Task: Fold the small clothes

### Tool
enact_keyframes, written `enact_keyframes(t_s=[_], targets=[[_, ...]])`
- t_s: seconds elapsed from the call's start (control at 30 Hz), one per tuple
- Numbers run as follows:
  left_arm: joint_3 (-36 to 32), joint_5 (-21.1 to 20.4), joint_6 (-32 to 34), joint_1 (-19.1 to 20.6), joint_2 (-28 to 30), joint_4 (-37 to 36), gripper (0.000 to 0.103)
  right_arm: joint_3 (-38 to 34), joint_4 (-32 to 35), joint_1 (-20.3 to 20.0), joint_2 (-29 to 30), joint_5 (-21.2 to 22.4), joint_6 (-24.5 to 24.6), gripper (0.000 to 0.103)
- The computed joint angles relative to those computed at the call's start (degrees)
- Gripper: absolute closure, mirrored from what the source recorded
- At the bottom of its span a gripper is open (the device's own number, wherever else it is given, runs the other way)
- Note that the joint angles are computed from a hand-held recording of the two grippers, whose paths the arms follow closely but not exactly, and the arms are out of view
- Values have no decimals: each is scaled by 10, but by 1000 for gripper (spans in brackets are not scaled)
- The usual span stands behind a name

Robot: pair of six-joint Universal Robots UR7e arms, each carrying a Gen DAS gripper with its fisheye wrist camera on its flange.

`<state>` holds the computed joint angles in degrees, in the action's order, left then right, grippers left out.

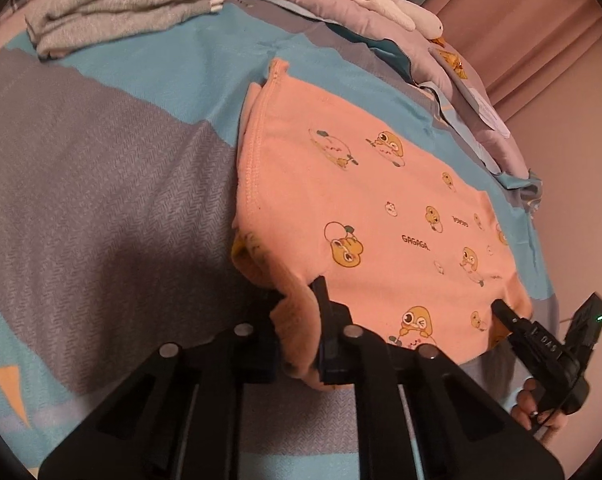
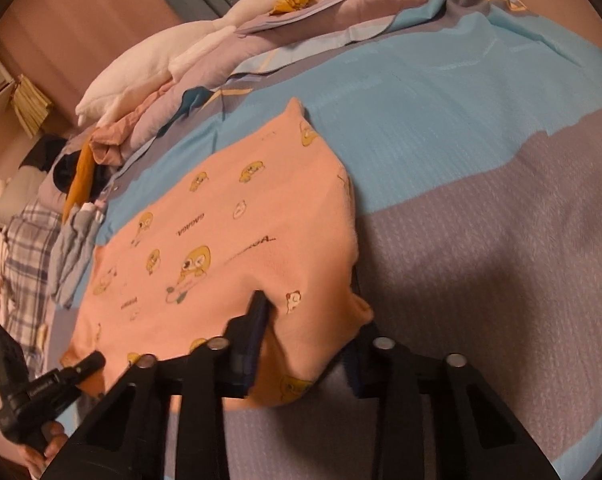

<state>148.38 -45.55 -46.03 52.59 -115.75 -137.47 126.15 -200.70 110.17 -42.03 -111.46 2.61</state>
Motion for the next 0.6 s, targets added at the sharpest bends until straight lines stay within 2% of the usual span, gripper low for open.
enact_keyframes(t_s=[0.1,0.23,0.37,0.6], targets=[[3,26,-19,-28,-21,37,94,4,-16,11,-1,-12,-12,81],[-1,47,-56,-64,-57,105,94,18,-37,21,-16,-1,-26,87],[-5,54,-87,-101,-85,167,95,31,-48,37,-32,-2,-37,87],[-11,48,-185,-185,-160,344,95,65,-57,54,-57,-8,-38,87]])
